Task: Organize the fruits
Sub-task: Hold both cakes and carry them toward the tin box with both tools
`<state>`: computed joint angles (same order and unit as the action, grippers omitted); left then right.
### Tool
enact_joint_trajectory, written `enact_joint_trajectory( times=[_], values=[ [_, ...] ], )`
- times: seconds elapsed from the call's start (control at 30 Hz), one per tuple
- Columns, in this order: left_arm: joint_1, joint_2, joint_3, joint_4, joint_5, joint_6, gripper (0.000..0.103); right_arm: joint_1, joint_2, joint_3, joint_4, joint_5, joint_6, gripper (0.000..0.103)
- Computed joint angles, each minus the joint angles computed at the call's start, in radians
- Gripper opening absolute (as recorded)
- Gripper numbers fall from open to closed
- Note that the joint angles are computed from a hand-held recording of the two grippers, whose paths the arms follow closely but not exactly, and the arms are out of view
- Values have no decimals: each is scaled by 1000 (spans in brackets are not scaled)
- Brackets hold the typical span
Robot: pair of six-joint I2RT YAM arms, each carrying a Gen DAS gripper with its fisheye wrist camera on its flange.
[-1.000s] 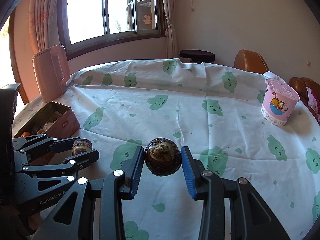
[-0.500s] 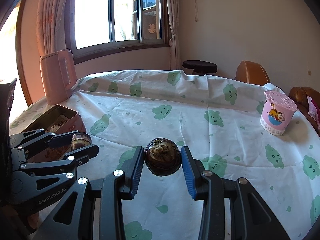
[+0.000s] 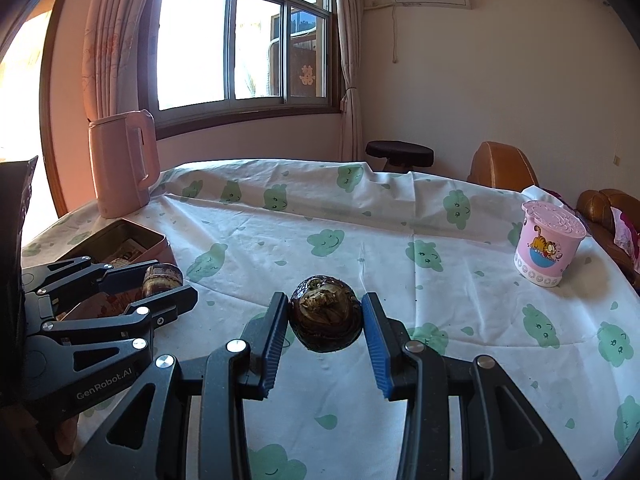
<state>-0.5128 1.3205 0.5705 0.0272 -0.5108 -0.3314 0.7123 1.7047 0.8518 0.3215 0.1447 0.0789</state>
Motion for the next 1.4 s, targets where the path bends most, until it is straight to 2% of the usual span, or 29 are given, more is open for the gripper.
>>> enact_joint_trajectory(
  times=[1.4],
  values=[
    [-58,-114,-105,119,-120,-2,42,19,-80,-134,190,42,-14,40]
  ],
)
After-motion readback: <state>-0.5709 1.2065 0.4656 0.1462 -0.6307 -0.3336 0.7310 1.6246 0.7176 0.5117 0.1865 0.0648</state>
